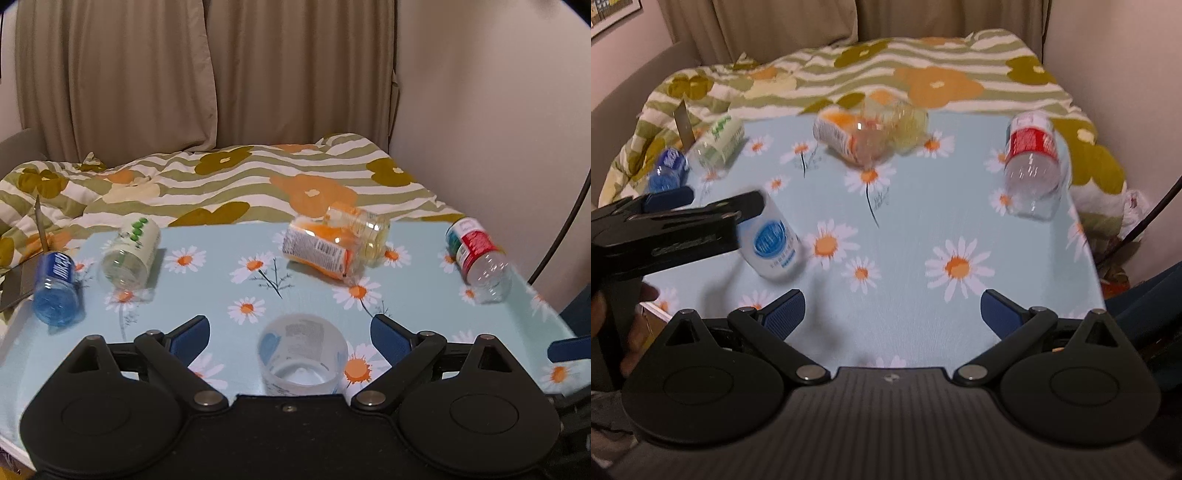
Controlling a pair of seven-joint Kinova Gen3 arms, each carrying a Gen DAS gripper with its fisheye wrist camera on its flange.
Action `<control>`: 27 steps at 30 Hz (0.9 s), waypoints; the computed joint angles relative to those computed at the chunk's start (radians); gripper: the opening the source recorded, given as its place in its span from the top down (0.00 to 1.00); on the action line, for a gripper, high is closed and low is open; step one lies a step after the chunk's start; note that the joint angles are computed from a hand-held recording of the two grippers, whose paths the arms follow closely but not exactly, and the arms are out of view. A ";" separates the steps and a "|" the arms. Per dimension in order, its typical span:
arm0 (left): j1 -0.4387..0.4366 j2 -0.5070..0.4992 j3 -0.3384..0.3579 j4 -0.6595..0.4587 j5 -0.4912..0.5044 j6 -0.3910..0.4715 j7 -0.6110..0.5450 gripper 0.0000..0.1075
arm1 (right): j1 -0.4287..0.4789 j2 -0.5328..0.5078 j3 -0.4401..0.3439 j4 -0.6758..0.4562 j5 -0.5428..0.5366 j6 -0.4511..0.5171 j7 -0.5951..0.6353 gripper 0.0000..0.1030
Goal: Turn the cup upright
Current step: 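Open the left tool and pull it back from the upright cup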
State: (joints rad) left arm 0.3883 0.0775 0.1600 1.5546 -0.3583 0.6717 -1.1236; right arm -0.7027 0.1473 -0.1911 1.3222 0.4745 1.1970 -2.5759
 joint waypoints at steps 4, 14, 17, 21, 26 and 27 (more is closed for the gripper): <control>-0.033 -0.033 0.000 -0.074 0.083 0.106 -0.106 0.10 | -0.033 0.006 -0.003 -0.069 0.049 0.064 -0.027 0.00; -0.122 -0.087 -0.012 -0.183 0.209 0.339 -0.264 0.04 | -0.159 0.086 0.027 -0.275 0.170 0.263 -0.053 0.00; -0.138 -0.102 -0.015 -0.173 0.211 0.360 -0.265 0.04 | -0.191 0.109 0.040 -0.313 0.185 0.300 -0.052 0.00; -0.160 -0.117 -0.020 -0.154 0.225 0.365 -0.273 0.04 | -0.230 0.134 0.057 -0.337 0.199 0.326 -0.065 0.00; -0.184 -0.133 -0.026 -0.138 0.248 0.356 -0.285 0.04 | -0.261 0.153 0.072 -0.356 0.207 0.339 -0.074 0.00; -0.187 -0.135 -0.027 -0.136 0.252 0.353 -0.291 0.04 | -0.262 0.153 0.075 -0.356 0.206 0.339 -0.074 0.00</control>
State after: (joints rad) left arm 0.2012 -0.0580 0.1334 1.4188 -0.1063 1.0250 -1.4145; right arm -0.9651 0.3006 -0.1163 0.9666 0.6807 1.5356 -2.6497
